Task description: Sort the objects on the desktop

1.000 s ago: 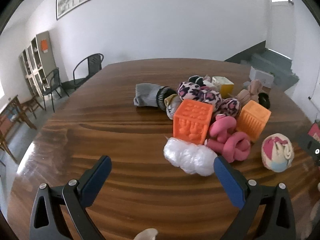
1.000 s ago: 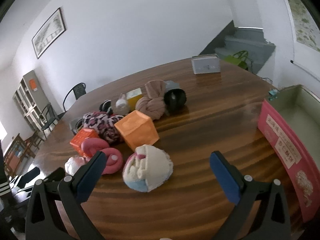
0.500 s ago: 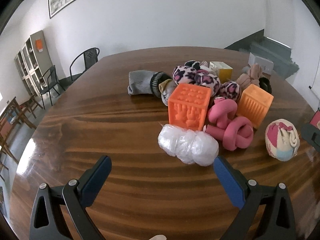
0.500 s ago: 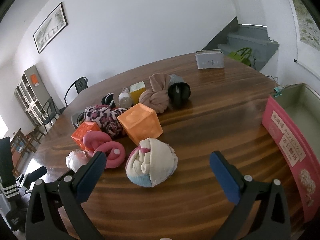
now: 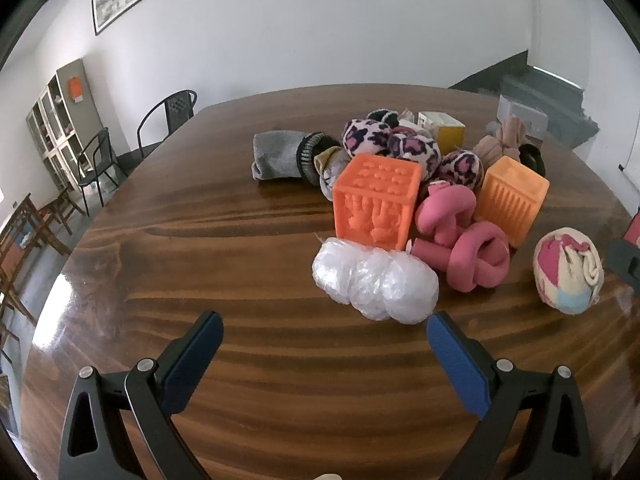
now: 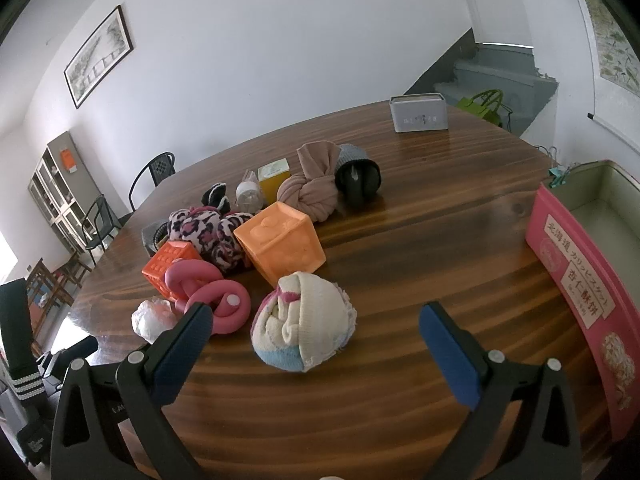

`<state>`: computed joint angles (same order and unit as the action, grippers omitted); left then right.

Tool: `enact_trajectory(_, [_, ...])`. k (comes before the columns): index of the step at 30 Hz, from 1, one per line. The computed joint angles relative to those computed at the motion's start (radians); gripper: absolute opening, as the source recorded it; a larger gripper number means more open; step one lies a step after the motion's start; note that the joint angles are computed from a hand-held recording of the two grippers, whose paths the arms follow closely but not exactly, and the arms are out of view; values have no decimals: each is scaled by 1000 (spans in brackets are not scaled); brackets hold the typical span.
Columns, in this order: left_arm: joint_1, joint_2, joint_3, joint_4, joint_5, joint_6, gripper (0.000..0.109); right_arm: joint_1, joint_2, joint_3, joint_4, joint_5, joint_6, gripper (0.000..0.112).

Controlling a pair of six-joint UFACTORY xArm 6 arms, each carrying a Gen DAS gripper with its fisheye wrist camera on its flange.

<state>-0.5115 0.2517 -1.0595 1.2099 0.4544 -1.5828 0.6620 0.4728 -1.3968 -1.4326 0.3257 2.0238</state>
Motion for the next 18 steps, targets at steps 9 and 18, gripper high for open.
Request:
enact_trajectory(9, [16, -1, 8, -41, -48, 27, 103, -6, 11, -9, 12, -13, -3, 103])
enact_trajectory(18, [27, 13, -3, 3, -116, 5, 103, -14, -3, 6, -36, -31, 59, 103])
